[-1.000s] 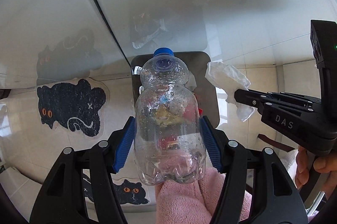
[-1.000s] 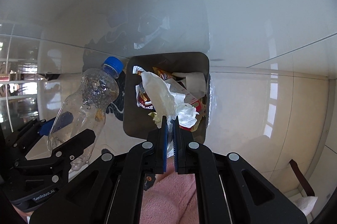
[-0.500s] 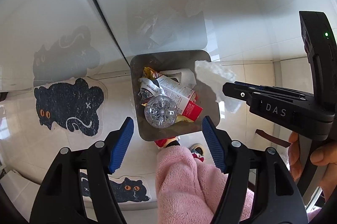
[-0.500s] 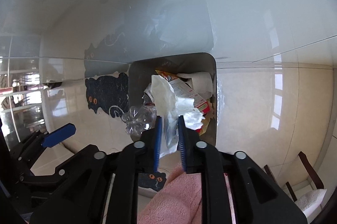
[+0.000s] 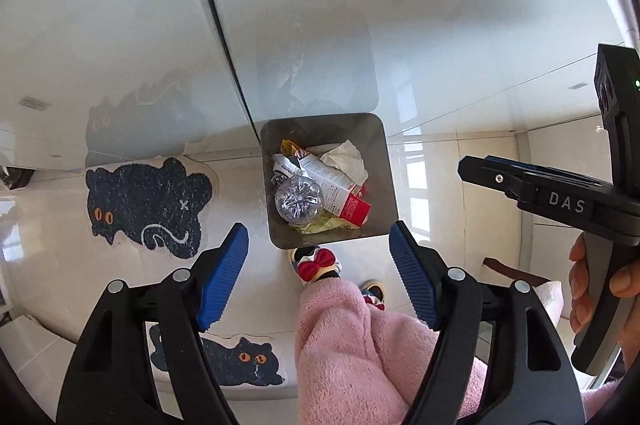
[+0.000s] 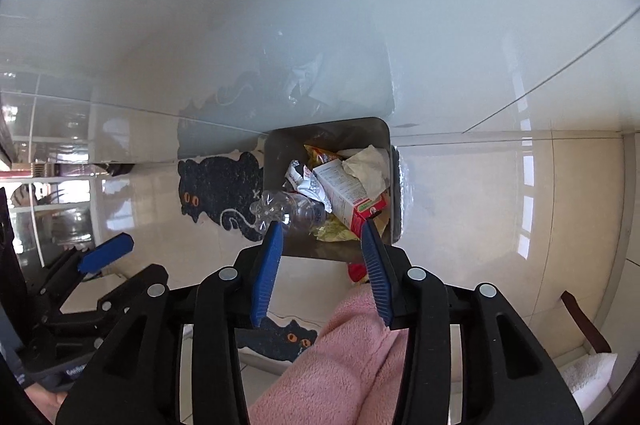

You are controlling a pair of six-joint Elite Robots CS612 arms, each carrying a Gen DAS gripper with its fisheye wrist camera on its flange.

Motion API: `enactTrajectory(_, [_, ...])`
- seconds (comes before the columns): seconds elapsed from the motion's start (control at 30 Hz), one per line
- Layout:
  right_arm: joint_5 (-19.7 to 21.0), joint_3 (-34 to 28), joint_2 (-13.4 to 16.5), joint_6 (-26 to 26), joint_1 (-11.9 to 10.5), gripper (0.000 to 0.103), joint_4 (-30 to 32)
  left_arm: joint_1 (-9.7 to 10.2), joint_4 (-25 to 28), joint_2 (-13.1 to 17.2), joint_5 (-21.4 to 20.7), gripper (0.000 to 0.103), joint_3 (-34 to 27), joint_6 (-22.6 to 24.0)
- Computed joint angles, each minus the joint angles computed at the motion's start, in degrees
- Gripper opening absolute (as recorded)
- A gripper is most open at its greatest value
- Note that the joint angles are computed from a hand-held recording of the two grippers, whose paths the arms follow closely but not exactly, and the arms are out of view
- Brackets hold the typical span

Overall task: Collect trash
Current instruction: 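Carry the bottle and tissue down to the bin and release both, then grasp the clear plastic bag with left tool while right tool grasps the other bag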

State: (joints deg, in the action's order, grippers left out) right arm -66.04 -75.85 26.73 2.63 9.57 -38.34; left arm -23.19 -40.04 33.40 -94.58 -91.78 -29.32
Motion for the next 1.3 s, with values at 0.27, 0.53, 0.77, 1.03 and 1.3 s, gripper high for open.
enactTrajectory(0.27, [0.1,-6.7,-3.4,-2.8,-3.6,0.061,0.7,-3.04,-2.3,-5.1,5.8,0.082,-2.7,-2.1])
enactTrajectory(0.53, [-0.3,-7.0,-7.5,-0.9,-6.6,0.094,-10.0,-4.51,-12.5,-11.2,11.6,0.094,0.6,0.6])
enactTrajectory(0.77, [-2.3,-0.5,-11.6,1.0,-7.3,0.096,-21.8,-4.22,-21.2,-15.7,15.5,0.095,8.3,6.3])
enactTrajectory(1.03, [-4.0,8.9,-15.1,1.7,-6.4,0.096,-31.7,-2.06,-29.5,-18.8,14.9,0.094,17.5,13.2])
enactTrajectory(1.3, [-2.5,19.4,-17.9,5.8,-5.5,0.091,-36.5,0.64,-36.0,-21.4,9.1,0.071,27.7,16.4])
